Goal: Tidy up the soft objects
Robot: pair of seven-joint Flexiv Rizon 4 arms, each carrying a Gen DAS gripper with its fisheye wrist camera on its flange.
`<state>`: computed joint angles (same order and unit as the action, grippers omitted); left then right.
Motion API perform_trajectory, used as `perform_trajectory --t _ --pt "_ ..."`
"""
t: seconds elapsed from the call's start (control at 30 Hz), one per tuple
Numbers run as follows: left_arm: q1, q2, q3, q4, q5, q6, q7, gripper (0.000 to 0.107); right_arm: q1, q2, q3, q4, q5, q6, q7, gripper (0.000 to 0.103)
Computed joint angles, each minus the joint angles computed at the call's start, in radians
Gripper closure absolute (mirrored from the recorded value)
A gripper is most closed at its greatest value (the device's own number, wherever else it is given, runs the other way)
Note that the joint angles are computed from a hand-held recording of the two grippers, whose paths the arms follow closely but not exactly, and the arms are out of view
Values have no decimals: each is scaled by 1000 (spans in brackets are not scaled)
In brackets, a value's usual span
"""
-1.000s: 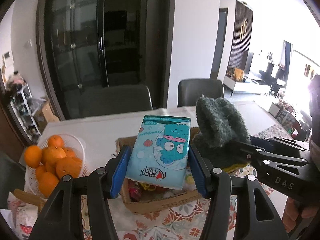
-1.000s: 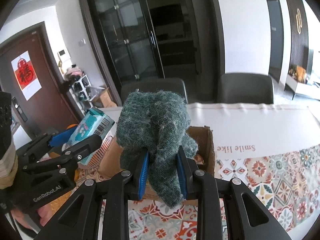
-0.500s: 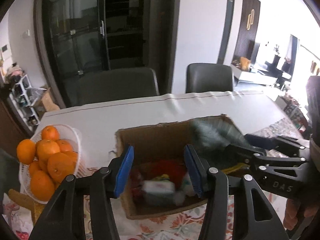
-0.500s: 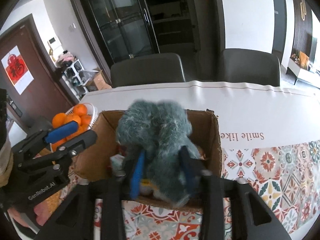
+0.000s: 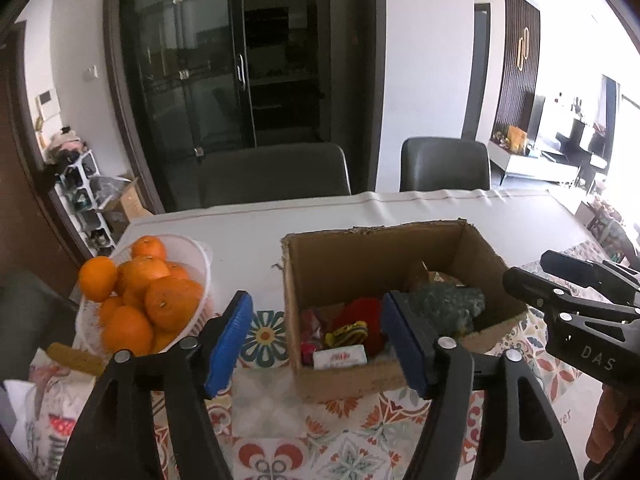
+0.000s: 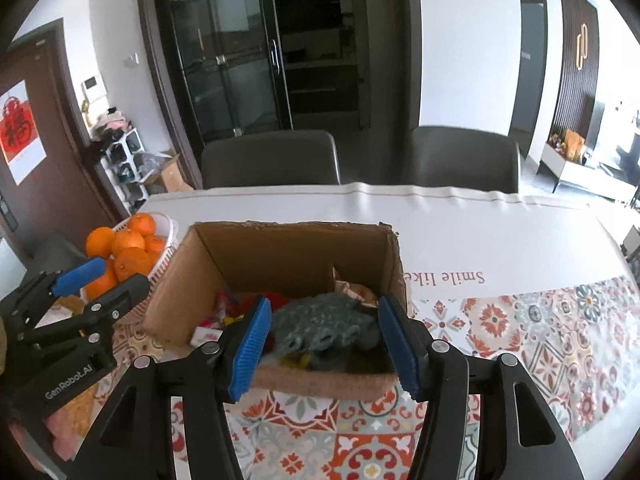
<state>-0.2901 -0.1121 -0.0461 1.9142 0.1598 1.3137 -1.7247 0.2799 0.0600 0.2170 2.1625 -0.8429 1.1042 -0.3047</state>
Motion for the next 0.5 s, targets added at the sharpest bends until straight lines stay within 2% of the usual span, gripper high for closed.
perform_trajectory --t 0.07,0.13,0.27,0.37,0.5 --pt "-12 40 19 21 69 5 -62 30 -2 30 13 19 -37 -11 38 41" --pt "-9 81 21 48 126 21 -114 18 -2 63 31 36 -68 -30 75 34" --pt "28 178 -7 93 289 20 -268 12 -6 135 78 71 -150 -96 165 25" --pt "71 256 -40 147 347 36 -326 4 1 190 115 91 -180 -154 218 19" --pt "146 367 -105 214 430 38 -409 4 18 268 174 121 -210 -250 270 13"
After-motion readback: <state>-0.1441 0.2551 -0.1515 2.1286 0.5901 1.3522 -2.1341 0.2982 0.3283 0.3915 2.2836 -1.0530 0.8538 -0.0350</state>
